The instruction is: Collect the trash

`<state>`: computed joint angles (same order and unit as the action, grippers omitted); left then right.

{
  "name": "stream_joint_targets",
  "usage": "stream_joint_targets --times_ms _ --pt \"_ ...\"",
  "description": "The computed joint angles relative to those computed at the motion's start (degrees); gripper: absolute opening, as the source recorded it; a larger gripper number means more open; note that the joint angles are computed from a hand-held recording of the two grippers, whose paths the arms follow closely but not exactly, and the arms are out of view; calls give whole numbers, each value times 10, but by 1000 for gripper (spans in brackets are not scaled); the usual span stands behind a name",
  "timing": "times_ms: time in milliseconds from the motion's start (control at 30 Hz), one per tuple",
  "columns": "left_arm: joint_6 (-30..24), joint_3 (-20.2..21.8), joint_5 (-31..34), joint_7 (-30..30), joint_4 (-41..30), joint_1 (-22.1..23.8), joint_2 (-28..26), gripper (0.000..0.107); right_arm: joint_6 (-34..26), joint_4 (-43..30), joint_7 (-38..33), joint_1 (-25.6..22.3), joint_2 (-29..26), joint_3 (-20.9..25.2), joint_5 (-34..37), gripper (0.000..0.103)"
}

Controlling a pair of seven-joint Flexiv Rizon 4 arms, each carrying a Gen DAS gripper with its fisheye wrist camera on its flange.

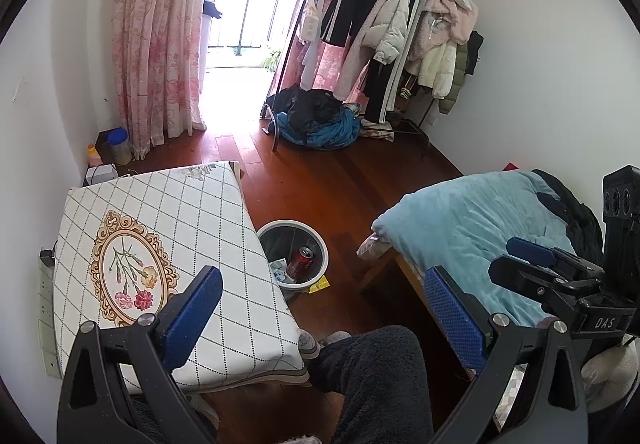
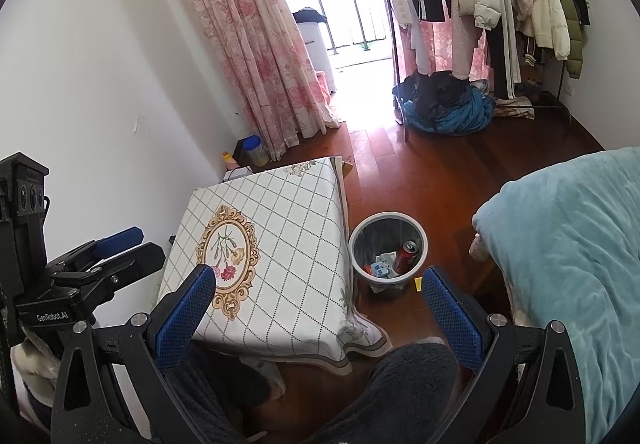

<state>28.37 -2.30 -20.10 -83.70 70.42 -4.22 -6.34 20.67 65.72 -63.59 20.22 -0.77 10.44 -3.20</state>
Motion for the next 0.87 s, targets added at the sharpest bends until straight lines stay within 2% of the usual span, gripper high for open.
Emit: stream_joint_targets --times_ms 867 --pt "9 1 -10 3 12 -2 6 103 1 4 5 1 2 1 -5 103"
